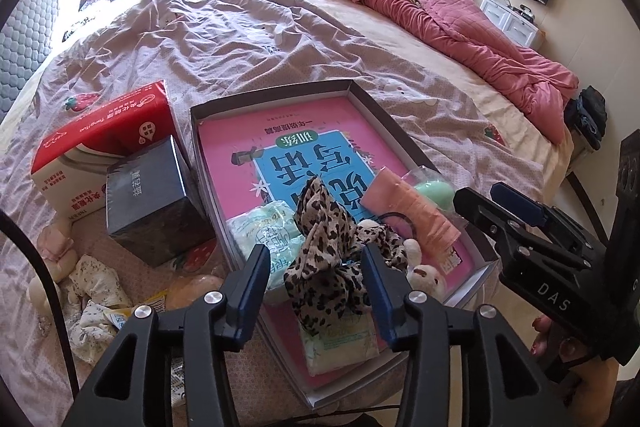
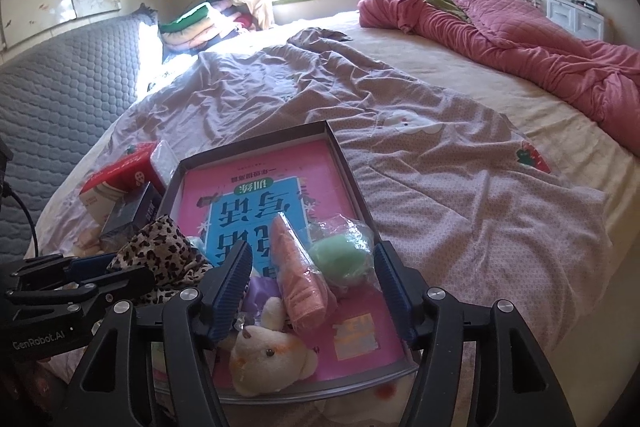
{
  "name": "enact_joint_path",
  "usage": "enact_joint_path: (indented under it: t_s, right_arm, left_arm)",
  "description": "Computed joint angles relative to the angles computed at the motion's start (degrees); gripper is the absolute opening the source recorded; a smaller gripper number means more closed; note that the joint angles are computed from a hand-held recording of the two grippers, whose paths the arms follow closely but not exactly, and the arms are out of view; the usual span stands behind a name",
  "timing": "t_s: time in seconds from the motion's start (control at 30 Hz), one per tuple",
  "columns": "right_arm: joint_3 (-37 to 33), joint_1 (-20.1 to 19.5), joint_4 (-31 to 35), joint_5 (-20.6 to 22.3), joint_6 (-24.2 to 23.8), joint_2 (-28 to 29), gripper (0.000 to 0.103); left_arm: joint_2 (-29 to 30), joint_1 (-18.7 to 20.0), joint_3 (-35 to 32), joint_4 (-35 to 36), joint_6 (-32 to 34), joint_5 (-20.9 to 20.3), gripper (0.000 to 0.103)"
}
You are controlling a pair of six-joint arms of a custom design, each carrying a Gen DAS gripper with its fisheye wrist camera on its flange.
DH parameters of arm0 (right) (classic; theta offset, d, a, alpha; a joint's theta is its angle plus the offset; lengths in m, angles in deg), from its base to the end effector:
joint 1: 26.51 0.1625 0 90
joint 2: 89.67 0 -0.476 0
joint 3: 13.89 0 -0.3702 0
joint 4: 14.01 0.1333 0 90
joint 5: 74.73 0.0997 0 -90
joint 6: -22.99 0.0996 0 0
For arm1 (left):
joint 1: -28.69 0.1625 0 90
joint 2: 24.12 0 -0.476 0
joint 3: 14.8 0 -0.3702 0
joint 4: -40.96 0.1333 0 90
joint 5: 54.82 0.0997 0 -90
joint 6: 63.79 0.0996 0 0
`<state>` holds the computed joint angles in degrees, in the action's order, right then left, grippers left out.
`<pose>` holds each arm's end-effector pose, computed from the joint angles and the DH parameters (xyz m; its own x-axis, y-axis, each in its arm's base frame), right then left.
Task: Organize soft objects
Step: 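Release leopard fabric into tray with left tool while right tool releases pink item, then withdraw both open tools from the tray back toward the pile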
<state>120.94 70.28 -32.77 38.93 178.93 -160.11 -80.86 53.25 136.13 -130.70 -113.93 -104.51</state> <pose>0.1296 -0.2987 0.1423 -0.8263 -0.1338 0.5470 -0.4615 0.7176 -0.5216 -0.2042 -0.3107 0.0955 -0.8029 0.1704 -0.5713 0.4237 0.8372 -0.3457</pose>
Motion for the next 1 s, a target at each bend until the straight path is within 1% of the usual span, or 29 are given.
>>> enact_joint_path:
  t_s: [0.07, 0.13, 0.23, 0.37, 0.67, 0.87, 1.0]
  right_arm:
    - [0.0, 0.6, -0.3, 0.8, 0.0, 0.2, 0.069]
    - [-0.1, 0.9, -0.2, 0.9, 0.2, 0.1, 0.071]
    - [-0.2, 1.2, 0.0, 1.2, 0.3, 0.0, 0.071]
    - [-0.1, 2.2, -0.4, 2.1, 0.3, -0.4, 0.073]
    - [-0.5, 5.0, 0.1, 4.2, 1.3, -0.5, 0.075]
    - [-0.9, 6.9, 0.5, 5.5, 1.5, -0.2, 0.075]
    - [-1.1, 8.3, 0.5, 6.2, 1.6, -0.4, 0.075]
  left_arm:
    - [-0.5, -0.3, 0.3, 0.2, -0.3, 0.0, 0.053]
    - [-1.0, -0.8, 0.7, 0.0, -0.5, -0.1, 0.055]
    - [-2.1, -2.0, 1.1, 1.6, -1.8, 0.3, 0.056]
    - [-3.7, -3.8, 1.4, 4.8, -3.9, 1.2, 0.063]
    - [-7.2, -5.8, 1.7, 9.8, -7.3, 2.6, 0.076]
    - [-9.3, -6.5, 1.7, 13.0, -9.4, 3.4, 0.080]
    - [-11.0, -7.5, 1.7, 15.6, -10.9, 3.9, 0.081]
